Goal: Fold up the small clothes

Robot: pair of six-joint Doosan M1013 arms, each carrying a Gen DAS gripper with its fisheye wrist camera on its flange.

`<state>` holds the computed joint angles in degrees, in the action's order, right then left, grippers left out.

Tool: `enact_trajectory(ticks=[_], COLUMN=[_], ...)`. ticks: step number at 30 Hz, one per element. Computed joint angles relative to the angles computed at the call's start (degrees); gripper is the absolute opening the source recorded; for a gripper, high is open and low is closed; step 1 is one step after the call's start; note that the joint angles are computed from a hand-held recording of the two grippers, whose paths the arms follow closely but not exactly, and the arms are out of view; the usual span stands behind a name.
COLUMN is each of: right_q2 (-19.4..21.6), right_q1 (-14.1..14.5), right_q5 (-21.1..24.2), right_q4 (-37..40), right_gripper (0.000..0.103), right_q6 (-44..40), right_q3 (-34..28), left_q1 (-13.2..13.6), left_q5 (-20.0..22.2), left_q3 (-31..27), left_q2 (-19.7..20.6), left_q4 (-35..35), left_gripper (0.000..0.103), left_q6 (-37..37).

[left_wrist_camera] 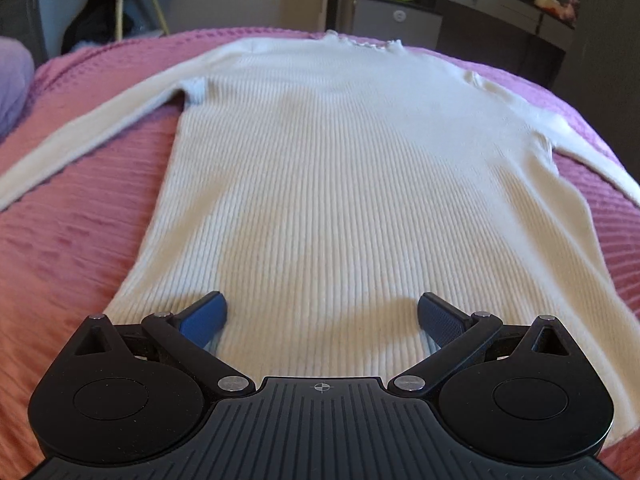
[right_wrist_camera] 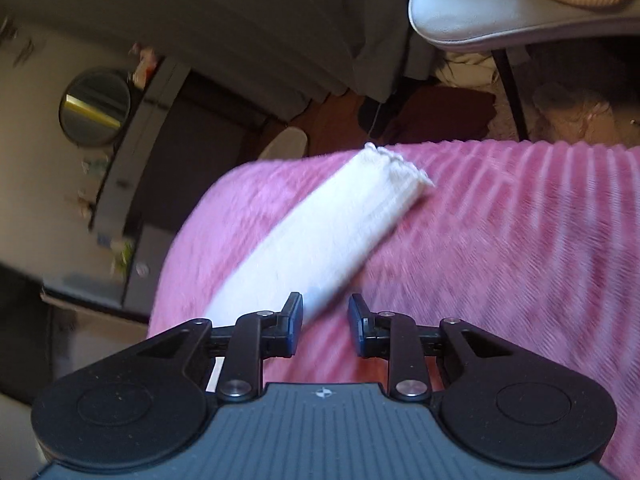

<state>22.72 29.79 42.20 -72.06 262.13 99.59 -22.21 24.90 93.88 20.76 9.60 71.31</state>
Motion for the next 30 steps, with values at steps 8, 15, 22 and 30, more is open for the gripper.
enact_trajectory(ticks=[8,15,22,30], right_q2=[2.4,10.4,15.0,13.9], right_q1=[2.3,7.2,9.9,9.5], right_q5=[8.8,-8.0,-1.8,0.0], right_q4=[3.2,-0.3,11.0,10.6], right_gripper=[0.005,0.007,0.014,0.019], right_q6=[-32.8,-65.0,-65.4,-58.4], right_q3=[-9.2,-25.7,-31.7,-29.6], left_q1=[-0.1,1.5,3.6,4.5], left_q5=[-1.1,0.5,-2.3,7.9], left_q3=[0.6,-0.6,-4.8,-20.5], left_q2=[-0.2,-0.4,0.5,12.2], left_q4=[0.3,-11.6,-33.8,-50.0], left_gripper=[0.103,0.103,0.103,0.098], left_q6=[-1.1,9.2,30.6,35.4])
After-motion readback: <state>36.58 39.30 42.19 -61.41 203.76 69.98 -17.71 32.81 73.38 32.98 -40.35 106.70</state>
